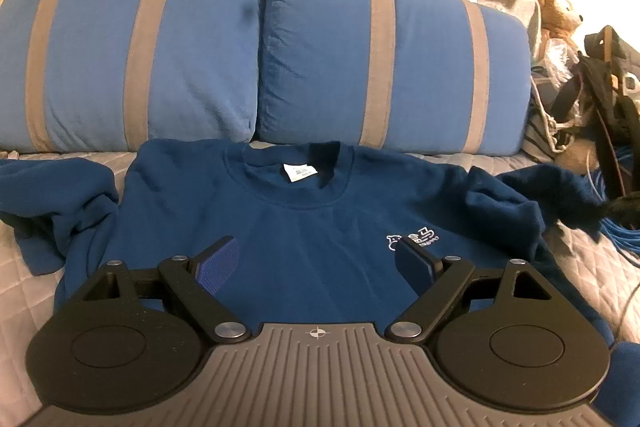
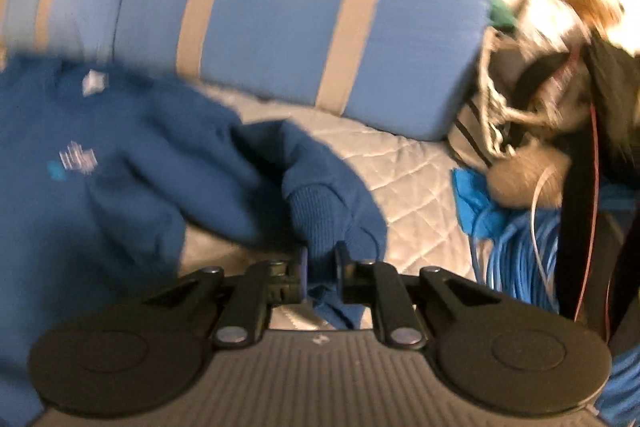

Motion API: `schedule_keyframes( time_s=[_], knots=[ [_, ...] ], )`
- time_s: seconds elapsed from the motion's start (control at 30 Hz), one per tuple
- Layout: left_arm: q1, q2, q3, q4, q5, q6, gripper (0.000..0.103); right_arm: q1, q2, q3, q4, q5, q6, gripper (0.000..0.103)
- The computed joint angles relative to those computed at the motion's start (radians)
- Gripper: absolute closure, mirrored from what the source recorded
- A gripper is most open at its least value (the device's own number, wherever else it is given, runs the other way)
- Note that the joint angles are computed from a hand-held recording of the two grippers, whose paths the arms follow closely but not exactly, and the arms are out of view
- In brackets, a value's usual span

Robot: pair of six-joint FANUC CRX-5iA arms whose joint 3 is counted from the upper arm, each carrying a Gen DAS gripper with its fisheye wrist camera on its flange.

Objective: Fold clothes

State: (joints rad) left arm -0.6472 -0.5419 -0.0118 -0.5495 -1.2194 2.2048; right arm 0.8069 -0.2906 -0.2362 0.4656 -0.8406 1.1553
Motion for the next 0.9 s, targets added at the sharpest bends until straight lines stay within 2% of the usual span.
schedule_keyframes(
  time_s=[0.17, 0.27, 0.37, 0.47, 0.5, 0.67, 0.73, 0.83, 0.87, 0.9],
  knots=[
    [-0.005, 0.002, 0.003, -0.003, -0.002, 0.002, 0.017, -0.134, -0.02, 0.198, -0.35, -0.134, 0.069, 0.091],
    [-0.008, 0.004, 0.005, -0.005, -0.005, 0.002, 0.017, -0.321, 0.012, 0.34, -0.672, -0.252, 0.127, 0.091],
    [-0.007, 0.005, 0.006, -0.004, -0.005, 0.002, 0.017, -0.515, 0.034, 0.417, -0.949, -0.348, 0.151, 0.091],
    [-0.007, 0.008, 0.008, -0.004, -0.007, 0.001, 0.017, -0.6, 0.029, 0.422, -1.035, -0.374, 0.139, 0.092],
    [-0.008, 0.008, 0.009, -0.005, -0.009, 0.001, 0.017, -0.592, 0.027, 0.412, -0.999, -0.36, 0.139, 0.092],
    [-0.016, 0.015, 0.015, -0.012, -0.021, 0.001, 0.017, -0.469, 0.013, 0.313, -0.666, -0.242, 0.04, 0.092],
    [-0.019, 0.018, 0.018, -0.016, -0.026, 0.002, 0.017, -0.443, 0.018, 0.272, -0.578, -0.195, -0.001, 0.091],
    [-0.024, 0.022, 0.021, -0.021, -0.032, 0.002, 0.017, -0.373, 0.013, 0.186, -0.378, -0.111, -0.122, 0.08],
    [-0.025, 0.023, 0.021, -0.022, -0.034, 0.002, 0.017, -0.346, 0.008, 0.149, -0.293, -0.082, -0.163, 0.063],
    [-0.026, 0.024, 0.022, -0.022, -0.035, 0.002, 0.017, -0.327, 0.003, 0.119, -0.226, -0.062, -0.187, 0.058]
  ],
)
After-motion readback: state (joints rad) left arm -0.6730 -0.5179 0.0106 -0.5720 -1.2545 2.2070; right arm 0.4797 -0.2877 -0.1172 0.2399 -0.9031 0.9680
